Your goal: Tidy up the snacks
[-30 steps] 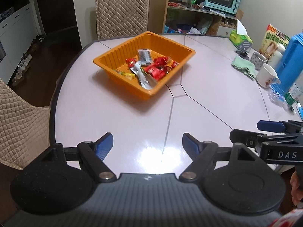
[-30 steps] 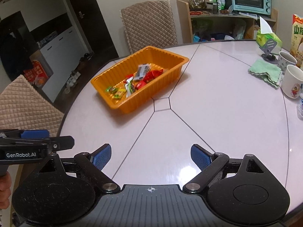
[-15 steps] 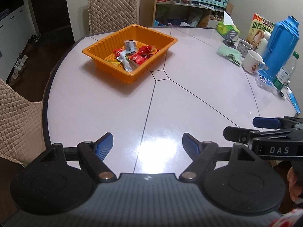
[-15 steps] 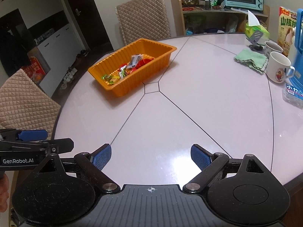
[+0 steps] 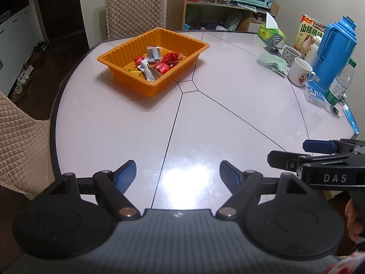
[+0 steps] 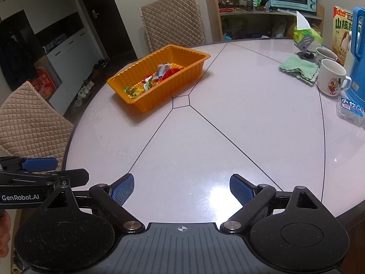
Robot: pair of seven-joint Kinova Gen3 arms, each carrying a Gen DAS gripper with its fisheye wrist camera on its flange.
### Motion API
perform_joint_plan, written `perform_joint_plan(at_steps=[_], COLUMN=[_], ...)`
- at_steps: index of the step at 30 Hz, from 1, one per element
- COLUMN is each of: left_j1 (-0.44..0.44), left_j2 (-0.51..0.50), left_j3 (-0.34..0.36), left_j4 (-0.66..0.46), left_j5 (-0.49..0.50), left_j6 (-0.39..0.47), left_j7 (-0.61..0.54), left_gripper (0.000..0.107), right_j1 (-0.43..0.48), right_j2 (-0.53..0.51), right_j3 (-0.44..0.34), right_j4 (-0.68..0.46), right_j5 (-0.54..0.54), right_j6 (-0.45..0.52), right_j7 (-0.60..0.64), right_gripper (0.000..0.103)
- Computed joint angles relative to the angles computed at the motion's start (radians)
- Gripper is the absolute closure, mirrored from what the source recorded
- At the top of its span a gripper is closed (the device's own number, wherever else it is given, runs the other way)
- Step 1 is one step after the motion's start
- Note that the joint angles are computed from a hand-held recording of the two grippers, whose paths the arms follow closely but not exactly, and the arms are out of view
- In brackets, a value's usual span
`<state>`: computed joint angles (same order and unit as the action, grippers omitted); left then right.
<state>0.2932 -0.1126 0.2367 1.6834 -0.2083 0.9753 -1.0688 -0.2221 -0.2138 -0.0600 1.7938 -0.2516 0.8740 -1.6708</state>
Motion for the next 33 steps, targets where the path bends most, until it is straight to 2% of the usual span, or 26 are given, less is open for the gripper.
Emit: perform_joint_plan(at_steps=[33], left_j1=[0.011], left_j2=[0.013], left_j3=[0.001], left_j4=[-0.011], left_j5=[-0.017], left_j6=[0.006], left_j7=[0.024], left_gripper=[0.029], right_j1=[0.009], right_j2=[0.003], right_j3=[0.015], right_j4=[0.001], right_j5=[-0.021], right_j6=[0.004], right_j7=[0.036], right_gripper=[0.013])
